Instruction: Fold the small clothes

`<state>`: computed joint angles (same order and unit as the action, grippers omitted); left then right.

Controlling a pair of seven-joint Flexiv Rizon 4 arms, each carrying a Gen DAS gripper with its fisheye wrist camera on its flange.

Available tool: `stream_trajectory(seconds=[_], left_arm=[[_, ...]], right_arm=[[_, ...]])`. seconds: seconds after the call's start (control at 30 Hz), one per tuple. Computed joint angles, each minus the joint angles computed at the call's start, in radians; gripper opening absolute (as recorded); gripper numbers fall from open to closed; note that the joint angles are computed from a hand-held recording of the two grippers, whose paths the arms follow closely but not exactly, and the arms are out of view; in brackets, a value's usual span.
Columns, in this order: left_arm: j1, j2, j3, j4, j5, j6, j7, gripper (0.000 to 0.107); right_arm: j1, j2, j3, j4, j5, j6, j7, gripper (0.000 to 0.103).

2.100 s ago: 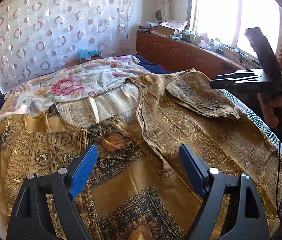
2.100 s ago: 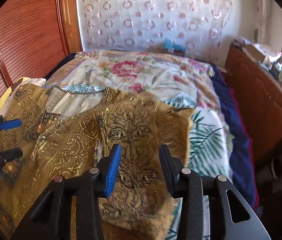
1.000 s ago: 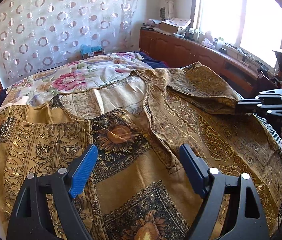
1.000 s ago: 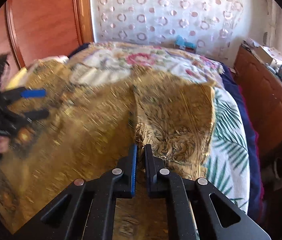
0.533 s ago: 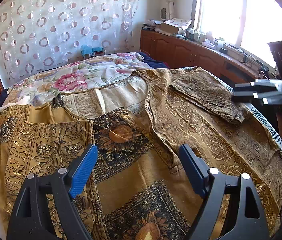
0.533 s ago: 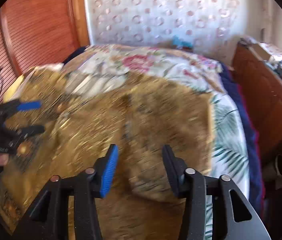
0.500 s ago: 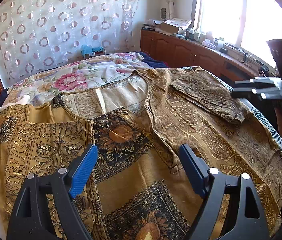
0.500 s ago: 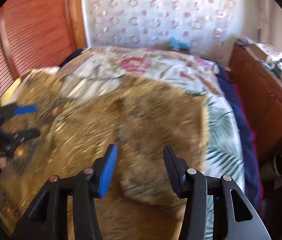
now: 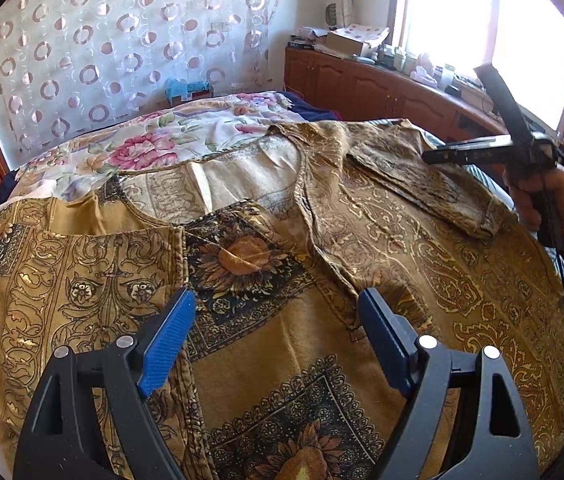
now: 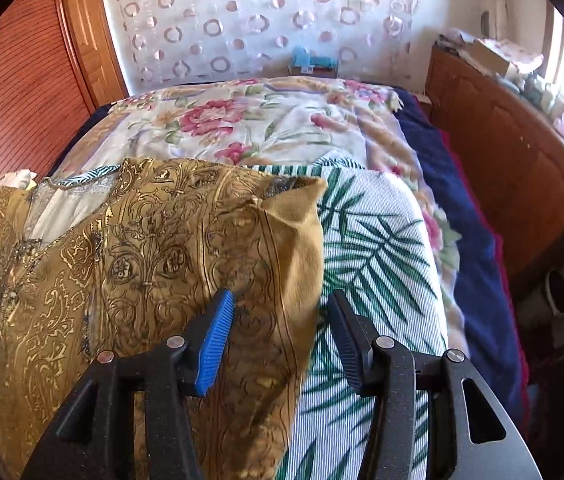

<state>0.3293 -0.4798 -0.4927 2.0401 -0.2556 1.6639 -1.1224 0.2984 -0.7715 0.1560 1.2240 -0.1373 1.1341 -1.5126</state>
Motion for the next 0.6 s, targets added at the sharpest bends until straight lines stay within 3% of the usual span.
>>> stream_trajectory(seconds=[0.13, 0.2, 0.33, 0.5, 0.57, 0.6], left_arm=[[0.013, 0.018, -0.003, 0.011, -0.003, 0.015, -0.018, 0.084], [-0.035, 0.043, 0.065, 0.007, -0.006, 0.026, -0.049, 0.084], [-0.055, 0.078, 0.134, 0.003, -0.014, 0.014, -0.073, 0.084], [-0.205, 0.094, 0.374, -0.044, 0.007, -0.032, -0.114, 0.084], [-0.169, 0.103, 0.350, -0.033, -0.018, -0.027, -0.089, 0.084], [-0.117, 0.110, 0.301, -0.024, -0.037, -0.032, -0.063, 0.084]], right_arm=[[0.017, -0.006, -0.026, 0.033, -0.031, 0.082, -0.007, 0.051], [-0.002, 0.000, -0.005, 0.056, -0.020, 0.110, -0.018, 0.051], [0.004, 0.024, -0.020, 0.100, -0.041, 0.126, -0.010, 0.051], [-0.004, 0.033, -0.011, 0.108, -0.046, 0.123, -0.008, 0.051], [-0.005, 0.034, -0.010, 0.108, -0.047, 0.122, -0.007, 0.051], [-0.005, 0.034, -0.009, 0.109, -0.048, 0.123, -0.007, 0.051]])
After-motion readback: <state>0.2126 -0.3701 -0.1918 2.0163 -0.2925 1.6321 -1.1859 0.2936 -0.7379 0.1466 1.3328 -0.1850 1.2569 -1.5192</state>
